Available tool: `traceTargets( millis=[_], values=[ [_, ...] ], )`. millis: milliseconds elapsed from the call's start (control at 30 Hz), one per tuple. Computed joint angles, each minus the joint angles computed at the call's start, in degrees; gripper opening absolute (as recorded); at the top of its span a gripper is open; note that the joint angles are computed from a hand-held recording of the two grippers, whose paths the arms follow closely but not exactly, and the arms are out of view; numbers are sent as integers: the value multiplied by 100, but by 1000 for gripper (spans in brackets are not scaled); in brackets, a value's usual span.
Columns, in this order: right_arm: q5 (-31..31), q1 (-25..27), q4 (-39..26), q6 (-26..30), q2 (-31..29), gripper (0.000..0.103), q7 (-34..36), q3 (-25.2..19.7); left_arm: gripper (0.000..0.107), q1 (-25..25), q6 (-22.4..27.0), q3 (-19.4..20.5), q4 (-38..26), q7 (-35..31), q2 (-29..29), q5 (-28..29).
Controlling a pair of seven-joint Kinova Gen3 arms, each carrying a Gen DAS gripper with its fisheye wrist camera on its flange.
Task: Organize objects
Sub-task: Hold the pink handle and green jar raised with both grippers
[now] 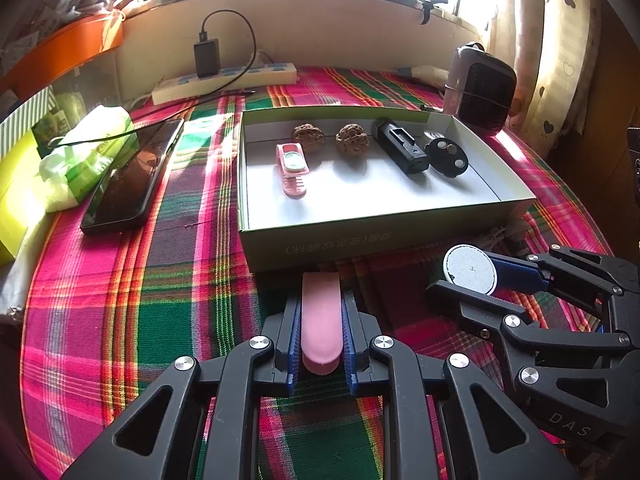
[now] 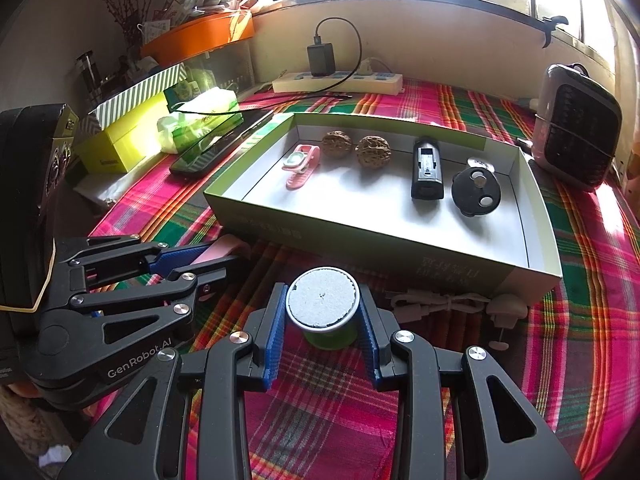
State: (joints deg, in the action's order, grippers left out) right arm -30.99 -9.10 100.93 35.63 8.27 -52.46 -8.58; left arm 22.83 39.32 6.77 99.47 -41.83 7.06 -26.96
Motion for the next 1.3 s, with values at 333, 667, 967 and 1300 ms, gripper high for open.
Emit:
traceTargets(
  millis=[333,667,967,1300],
  values=[
    [-55,5,31,-40,-14,34,21,-6,16,-21,-8,7,16,-25,-22,25],
    [-270,80,44,15,-24,34,189,2,16,-55,-102,27,69,-85,-78,109],
    [-419,118,53,48,-44,34,289,15,16,-20,-74,60,88,63,-130,-13],
    [-810,259,-43,230,-91,34,587,84,16,-117,-142,121,65,-29,-262,79]
  ],
)
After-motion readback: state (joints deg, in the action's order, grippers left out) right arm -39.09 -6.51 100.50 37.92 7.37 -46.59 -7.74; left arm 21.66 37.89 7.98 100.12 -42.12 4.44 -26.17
